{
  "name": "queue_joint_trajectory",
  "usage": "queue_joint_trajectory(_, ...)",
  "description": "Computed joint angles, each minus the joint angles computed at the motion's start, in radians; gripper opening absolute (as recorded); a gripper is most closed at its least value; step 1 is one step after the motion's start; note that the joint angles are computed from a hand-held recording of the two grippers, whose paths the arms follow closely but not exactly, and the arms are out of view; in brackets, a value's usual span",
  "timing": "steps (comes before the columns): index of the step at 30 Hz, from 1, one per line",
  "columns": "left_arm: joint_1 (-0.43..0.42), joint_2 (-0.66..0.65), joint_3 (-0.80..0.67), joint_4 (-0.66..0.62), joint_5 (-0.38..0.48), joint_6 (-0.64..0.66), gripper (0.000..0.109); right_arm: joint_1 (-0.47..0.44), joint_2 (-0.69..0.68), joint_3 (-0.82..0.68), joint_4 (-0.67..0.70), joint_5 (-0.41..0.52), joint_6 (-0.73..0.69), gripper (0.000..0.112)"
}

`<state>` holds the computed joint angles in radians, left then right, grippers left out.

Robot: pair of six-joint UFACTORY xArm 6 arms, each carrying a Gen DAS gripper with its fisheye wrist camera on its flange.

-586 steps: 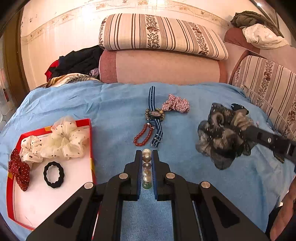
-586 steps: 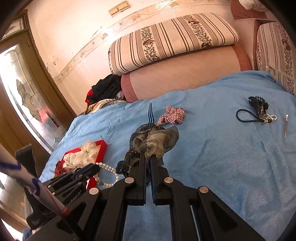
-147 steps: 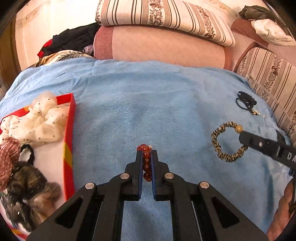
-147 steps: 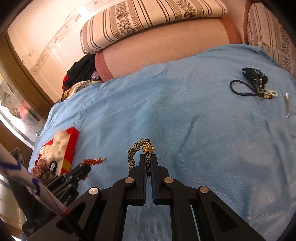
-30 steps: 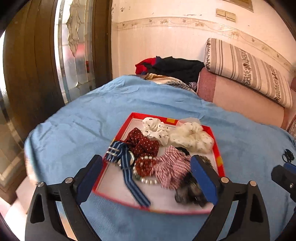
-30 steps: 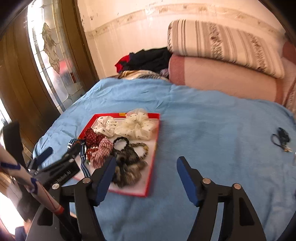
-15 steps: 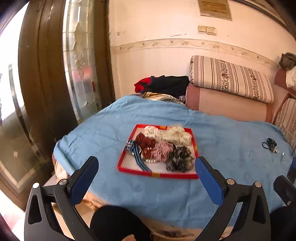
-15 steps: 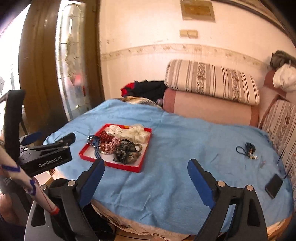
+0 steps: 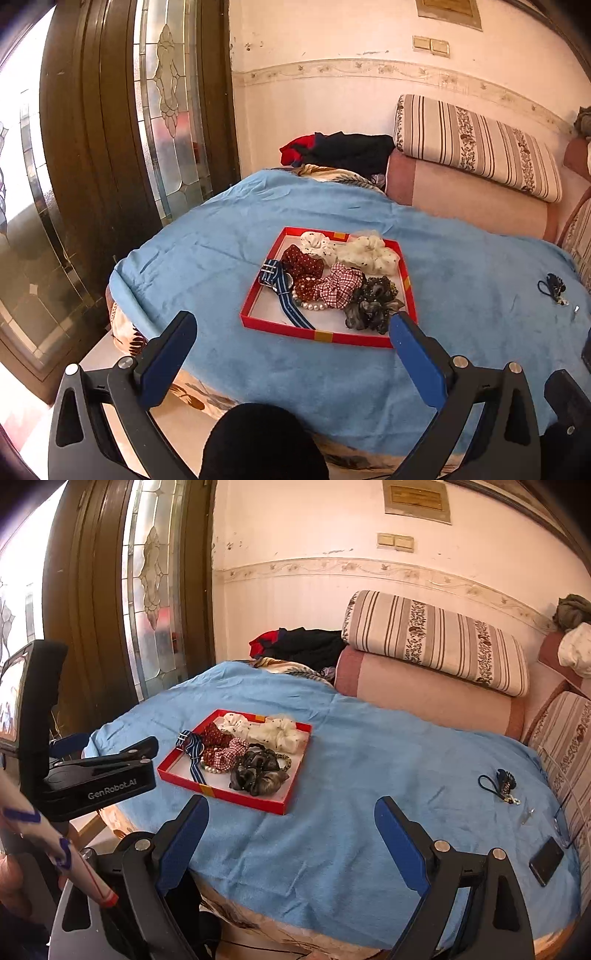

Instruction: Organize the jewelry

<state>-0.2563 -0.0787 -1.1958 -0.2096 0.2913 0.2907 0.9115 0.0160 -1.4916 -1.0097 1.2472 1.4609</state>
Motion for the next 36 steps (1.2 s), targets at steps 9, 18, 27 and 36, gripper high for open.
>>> queue_joint_trajectory(9,0.005,0.053,-0.033,0.041,0.019,-0.029,0.103,-0.026,0.043,-0.031,0.045,-0.021,-0.053,0.094)
queue_joint_trajectory(18,0.006,0.084,-0.049,0.064,0.025,-0.036,0.103,-0.049,0.063,-0.043,0.079,-0.038,-0.08,0.094)
queue_joint_trajectory(27,0.013,0.116,-0.069,0.086,0.051,-0.049,0.103,-0.076,0.091,-0.055,0.123,-0.074,-0.103,0.094)
queue_joint_trajectory(36,0.009,0.136,-0.078,0.112,0.051,-0.065,0.103,-0.088,0.088,-0.044,0.138,-0.079,-0.102,0.094)
